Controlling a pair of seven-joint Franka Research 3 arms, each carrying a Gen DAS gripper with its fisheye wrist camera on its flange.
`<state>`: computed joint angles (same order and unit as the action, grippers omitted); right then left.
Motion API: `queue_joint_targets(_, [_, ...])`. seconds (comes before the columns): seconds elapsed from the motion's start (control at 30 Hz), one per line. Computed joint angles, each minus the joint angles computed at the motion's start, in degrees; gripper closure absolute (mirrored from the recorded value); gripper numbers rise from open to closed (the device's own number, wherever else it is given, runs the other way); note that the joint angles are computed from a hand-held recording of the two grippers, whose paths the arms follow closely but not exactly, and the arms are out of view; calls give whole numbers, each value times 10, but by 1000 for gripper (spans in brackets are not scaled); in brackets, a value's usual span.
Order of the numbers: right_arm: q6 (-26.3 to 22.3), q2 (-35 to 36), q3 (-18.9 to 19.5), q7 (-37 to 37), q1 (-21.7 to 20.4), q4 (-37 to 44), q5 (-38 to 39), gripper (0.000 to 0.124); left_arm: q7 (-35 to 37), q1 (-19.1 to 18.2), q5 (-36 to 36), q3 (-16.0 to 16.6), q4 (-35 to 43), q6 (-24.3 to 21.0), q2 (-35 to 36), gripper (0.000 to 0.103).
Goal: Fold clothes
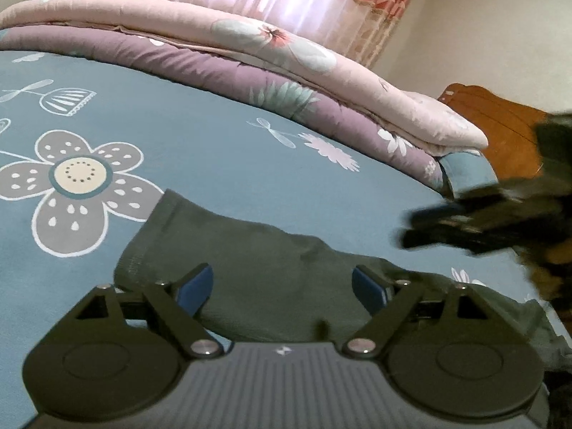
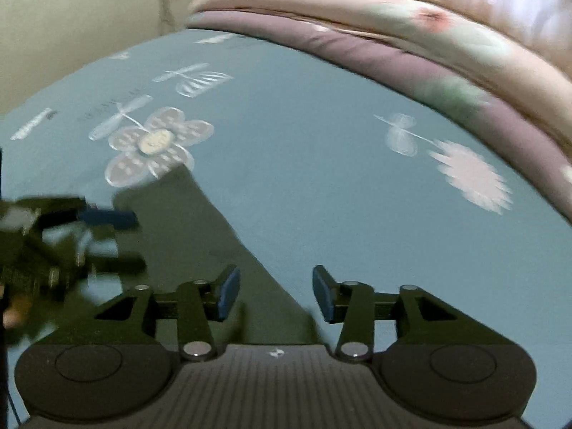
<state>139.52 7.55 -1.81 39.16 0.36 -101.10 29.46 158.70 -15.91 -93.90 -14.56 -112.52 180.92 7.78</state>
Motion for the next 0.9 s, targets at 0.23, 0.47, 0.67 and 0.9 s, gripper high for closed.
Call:
queue_joint_targets(0.23, [-29, -25, -30, 115, -24, -59, -29, 72, -10, 10, 32, -18, 3, -6, 6, 18])
queue_joint_targets(0.47, [90, 37, -30, 192, -11, -39, -63, 72, -43, 18, 76, -30, 0, -5, 8, 18])
queue_joint_targets(0.67, [129, -92, -24, 191, -21, -165, -81, 67, -60, 19, 89, -29, -2, -9, 11, 17])
queue_joint_targets(0.9, [100, -185, -25, 241, -15, -285, -96, 65, -93, 37, 135, -52, -8, -4, 12, 17])
